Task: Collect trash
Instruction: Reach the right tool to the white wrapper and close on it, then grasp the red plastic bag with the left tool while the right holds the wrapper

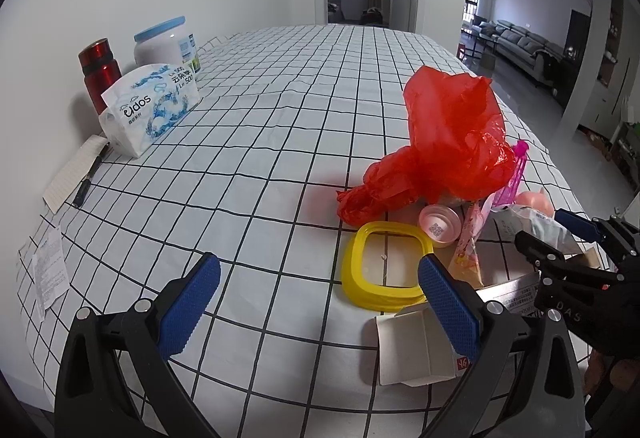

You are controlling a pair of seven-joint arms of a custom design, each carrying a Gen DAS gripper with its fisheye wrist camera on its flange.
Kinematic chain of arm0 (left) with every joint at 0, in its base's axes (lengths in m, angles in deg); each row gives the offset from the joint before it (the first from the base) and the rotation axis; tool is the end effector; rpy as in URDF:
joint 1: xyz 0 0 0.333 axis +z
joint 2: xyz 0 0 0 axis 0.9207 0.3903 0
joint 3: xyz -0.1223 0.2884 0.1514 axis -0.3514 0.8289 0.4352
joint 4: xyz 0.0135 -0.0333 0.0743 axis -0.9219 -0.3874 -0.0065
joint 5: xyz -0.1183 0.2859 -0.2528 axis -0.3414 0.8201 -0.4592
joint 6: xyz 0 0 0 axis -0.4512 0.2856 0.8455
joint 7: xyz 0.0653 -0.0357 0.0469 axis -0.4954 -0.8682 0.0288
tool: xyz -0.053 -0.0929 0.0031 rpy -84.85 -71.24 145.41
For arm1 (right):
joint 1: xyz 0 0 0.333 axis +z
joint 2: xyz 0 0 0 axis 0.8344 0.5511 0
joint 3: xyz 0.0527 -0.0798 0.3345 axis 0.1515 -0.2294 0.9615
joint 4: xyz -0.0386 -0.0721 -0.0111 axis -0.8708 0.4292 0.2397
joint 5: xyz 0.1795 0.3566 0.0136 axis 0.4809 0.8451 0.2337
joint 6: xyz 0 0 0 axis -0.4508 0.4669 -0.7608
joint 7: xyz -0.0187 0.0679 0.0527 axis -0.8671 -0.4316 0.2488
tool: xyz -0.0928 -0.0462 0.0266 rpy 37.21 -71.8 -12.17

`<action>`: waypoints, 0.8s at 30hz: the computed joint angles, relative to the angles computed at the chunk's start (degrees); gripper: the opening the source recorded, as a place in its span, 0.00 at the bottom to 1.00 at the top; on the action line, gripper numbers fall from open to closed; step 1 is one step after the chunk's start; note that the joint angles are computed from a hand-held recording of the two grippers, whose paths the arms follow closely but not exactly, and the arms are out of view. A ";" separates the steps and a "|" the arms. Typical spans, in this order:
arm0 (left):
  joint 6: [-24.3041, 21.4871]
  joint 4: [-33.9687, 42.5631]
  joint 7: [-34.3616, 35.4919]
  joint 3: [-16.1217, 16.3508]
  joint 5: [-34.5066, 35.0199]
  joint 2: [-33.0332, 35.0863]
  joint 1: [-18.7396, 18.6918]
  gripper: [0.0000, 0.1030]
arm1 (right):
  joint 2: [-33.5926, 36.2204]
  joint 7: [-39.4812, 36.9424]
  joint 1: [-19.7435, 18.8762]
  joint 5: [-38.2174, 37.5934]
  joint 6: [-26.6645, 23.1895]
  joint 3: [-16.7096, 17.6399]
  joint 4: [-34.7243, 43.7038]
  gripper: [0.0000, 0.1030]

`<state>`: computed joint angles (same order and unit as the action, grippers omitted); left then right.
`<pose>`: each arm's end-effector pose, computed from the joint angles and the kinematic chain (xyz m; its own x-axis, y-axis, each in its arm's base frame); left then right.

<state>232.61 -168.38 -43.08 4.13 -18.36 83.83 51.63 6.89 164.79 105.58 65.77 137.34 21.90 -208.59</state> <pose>0.6154 -0.1976 0.3690 -0.1406 -0.9896 -0.0293 -0.7187 0.1223 -0.6845 0.6091 0.1388 0.3467 0.0561 -0.9917 0.1153 -0.7613 -0.1172 -0.6377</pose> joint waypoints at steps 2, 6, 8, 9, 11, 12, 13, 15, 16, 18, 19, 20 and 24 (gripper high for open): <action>0.02 -0.06 0.39 -0.19 -0.25 0.01 0.13 0.94 | -0.13 -0.28 0.19 -0.03 1.05 -0.17 -0.36 0.51; 0.11 -0.29 0.71 -0.38 -0.52 -0.08 -0.06 0.94 | -1.51 -2.51 -0.95 2.54 4.20 1.29 -1.87 0.39; 0.27 -0.36 1.47 -0.90 -1.23 -0.06 0.21 0.94 | -2.28 -3.55 -1.68 4.16 5.97 2.22 -2.70 0.36; 0.39 -0.39 1.95 -1.18 -1.70 -0.04 0.35 0.94 | -3.09 -4.10 -3.31 4.88 7.36 3.98 -3.40 0.35; 0.57 -0.38 2.98 -1.73 -2.84 0.04 0.57 0.94 | -4.07 -4.92 -4.30 6.48 9.70 5.31 -4.62 0.32; 0.71 -0.37 3.60 -2.01 -3.53 0.08 0.70 0.94 | -4.73 -5.17 -4.98 7.31 11.05 6.10 -5.41 0.30; 1.10 -0.32 4.22 -2.28 -4.22 0.16 0.80 0.94 | -5.17 -5.55 -5.34 8.11 11.65 6.58 -5.77 0.29; 1.55 -0.04 4.95 -2.05 -5.11 0.31 0.35 0.94 | -6.24 -5.68 -7.75 9.21 13.83 9.08 -6.87 0.29; 2.06 0.26 5.36 -2.02 -5.58 0.47 0.16 0.94 | -6.59 -6.08 -8.02 10.11 14.65 9.49 -7.29 0.29; 3.00 0.79 6.35 -1.93 -6.67 0.82 -0.18 0.94 | -7.47 -7.02 -8.71 11.84 15.97 10.39 -8.12 0.28; 3.29 1.28 7.21 -2.22 -7.52 1.14 -0.18 0.94 | -7.72 -7.56 -9.12 12.70 16.28 10.81 -8.27 0.28; 3.54 1.68 8.51 -2.96 -8.72 1.44 0.24 0.94 | -7.88 -8.13 -9.53 13.51 16.50 11.30 -8.36 0.28; 4.08 5.08 9.77 0.10 -10.34 3.46 -3.61 0.94 | -8.69 -11.67 -8.92 19.23 17.79 11.31 -9.39 0.27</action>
<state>236.69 -163.30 -33.31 4.22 -28.70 87.29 48.02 -1.80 153.11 96.67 85.01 155.12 33.21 -217.97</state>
